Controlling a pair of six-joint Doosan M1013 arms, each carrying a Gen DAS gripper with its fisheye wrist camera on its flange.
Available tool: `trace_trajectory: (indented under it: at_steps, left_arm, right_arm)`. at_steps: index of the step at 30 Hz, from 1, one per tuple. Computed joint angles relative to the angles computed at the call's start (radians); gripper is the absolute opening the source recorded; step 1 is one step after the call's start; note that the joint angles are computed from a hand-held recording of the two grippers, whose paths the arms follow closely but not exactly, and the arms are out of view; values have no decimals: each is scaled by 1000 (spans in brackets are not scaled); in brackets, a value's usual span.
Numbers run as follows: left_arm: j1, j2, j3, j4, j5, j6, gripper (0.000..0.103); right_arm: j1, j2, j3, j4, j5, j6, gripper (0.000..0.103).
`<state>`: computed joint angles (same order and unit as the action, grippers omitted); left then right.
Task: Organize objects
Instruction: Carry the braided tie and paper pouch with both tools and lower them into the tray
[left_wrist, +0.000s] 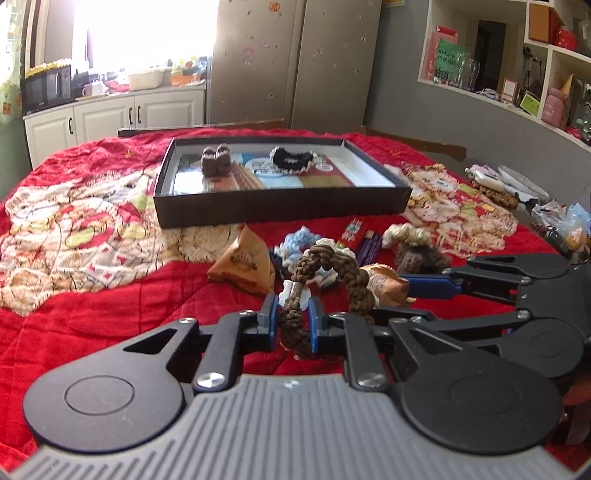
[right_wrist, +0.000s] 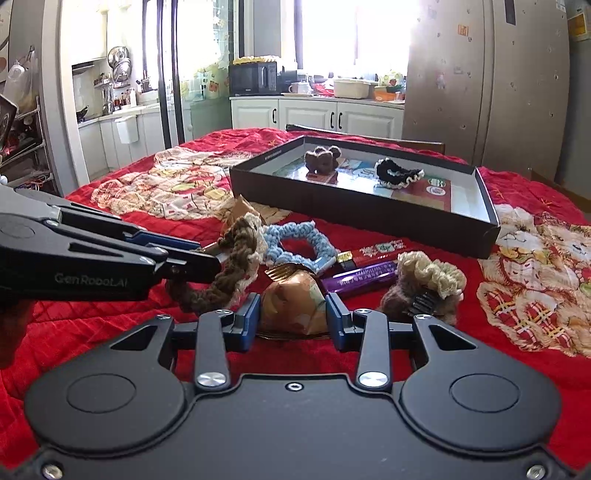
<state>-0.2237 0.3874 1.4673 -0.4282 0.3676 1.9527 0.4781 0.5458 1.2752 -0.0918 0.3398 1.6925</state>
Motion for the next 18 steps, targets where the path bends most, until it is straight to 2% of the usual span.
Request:
trace_trajectory:
  at_steps: [9,18]
  left_arm:
    - [3,-11,-13,-77,-20,79,19]
    - [3,-4,-44,-71,-66,89,19]
  right_arm:
    - [-9,-14,-7,35,-31,-21,37]
    - [-12,-13,-39,-62,-50,36,37]
